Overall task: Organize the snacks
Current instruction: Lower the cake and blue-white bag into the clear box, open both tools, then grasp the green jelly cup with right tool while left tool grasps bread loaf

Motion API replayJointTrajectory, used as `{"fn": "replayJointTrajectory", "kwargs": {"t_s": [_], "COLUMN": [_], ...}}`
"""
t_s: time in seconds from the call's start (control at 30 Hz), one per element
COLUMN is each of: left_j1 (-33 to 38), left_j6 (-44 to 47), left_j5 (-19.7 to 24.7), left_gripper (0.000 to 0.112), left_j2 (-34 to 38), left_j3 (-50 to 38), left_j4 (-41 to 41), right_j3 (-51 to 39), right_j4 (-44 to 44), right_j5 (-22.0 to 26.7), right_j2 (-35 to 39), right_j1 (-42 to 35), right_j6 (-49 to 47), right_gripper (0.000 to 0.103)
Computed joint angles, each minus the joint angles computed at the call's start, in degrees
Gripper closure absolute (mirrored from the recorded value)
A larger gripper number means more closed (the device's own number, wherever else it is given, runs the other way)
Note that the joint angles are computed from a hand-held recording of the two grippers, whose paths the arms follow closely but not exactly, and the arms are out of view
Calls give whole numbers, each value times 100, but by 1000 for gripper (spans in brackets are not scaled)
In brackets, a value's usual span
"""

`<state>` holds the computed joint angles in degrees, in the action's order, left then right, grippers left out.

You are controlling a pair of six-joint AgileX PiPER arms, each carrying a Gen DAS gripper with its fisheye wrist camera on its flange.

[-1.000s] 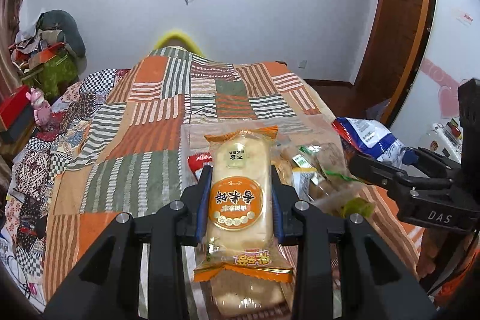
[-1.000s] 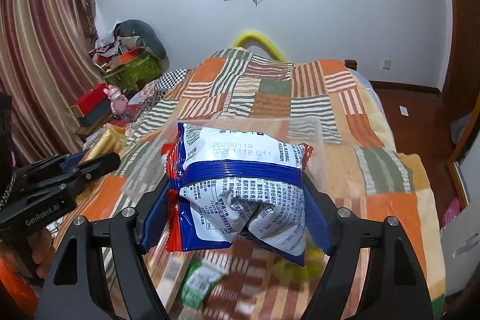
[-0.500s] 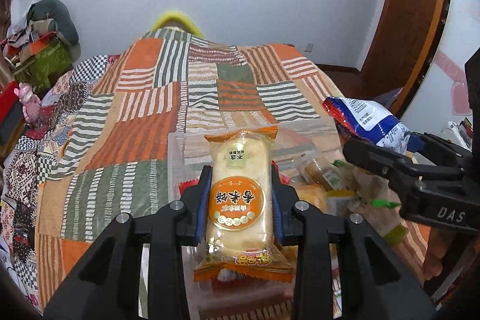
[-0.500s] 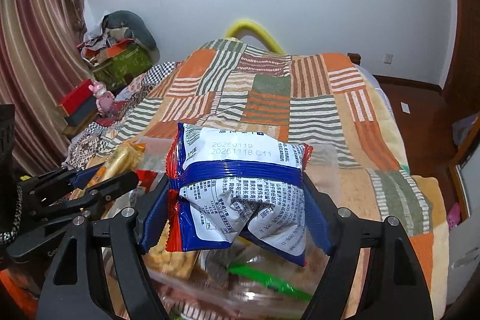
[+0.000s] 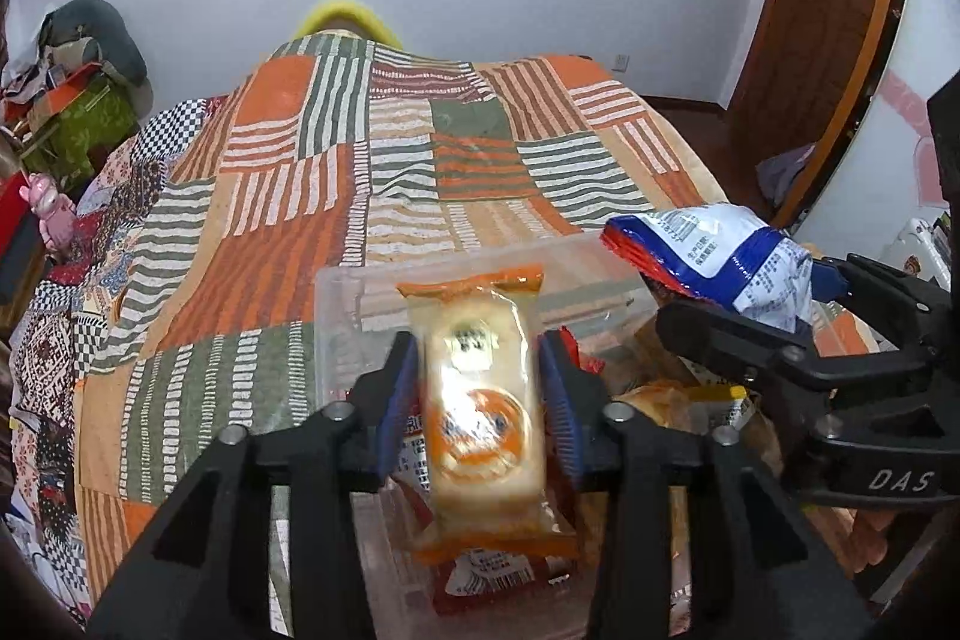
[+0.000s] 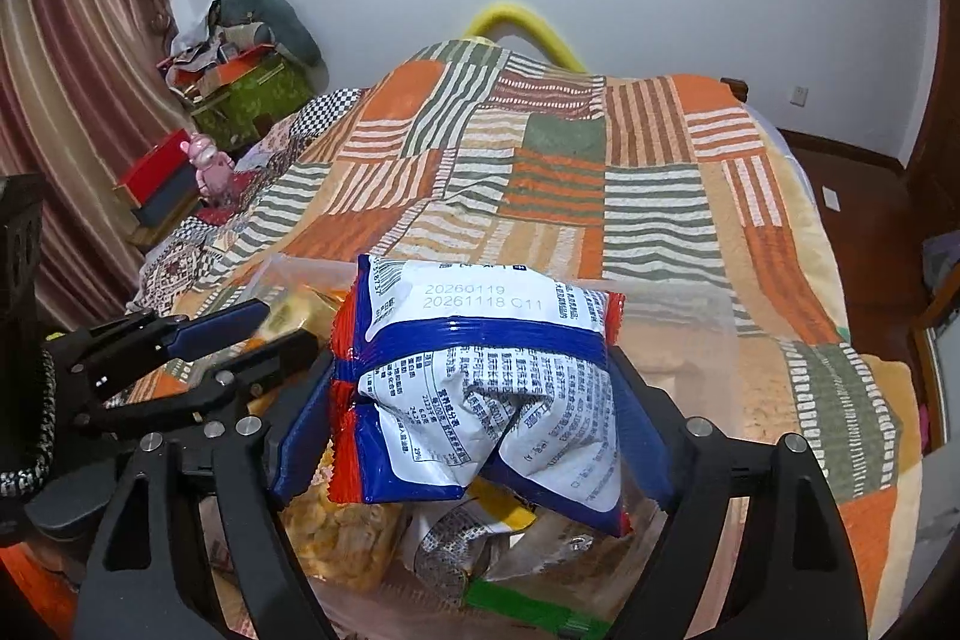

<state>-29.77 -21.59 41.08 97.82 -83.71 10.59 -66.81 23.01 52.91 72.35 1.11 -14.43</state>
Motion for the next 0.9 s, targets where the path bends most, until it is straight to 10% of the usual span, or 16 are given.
{"fn": "replayJointTrajectory", "kwargs": {"t_s": [0.53, 0.9], "left_j1": [-353, -995], "left_j6": [-471, -1140], "left_j5": [90, 330], "left_gripper": [41, 29], "left_j2": [-1246, -2296], "left_j3": [702, 2153], "left_j4": [646, 1239], "right_j3": [-62, 615], "right_j4": [103, 812], "right_j5": [368, 1251], "right_j2": [-680, -1837], "right_j1": [-337, -1975], "right_j6": [-206, -1412], "right_gripper": [17, 11]}}
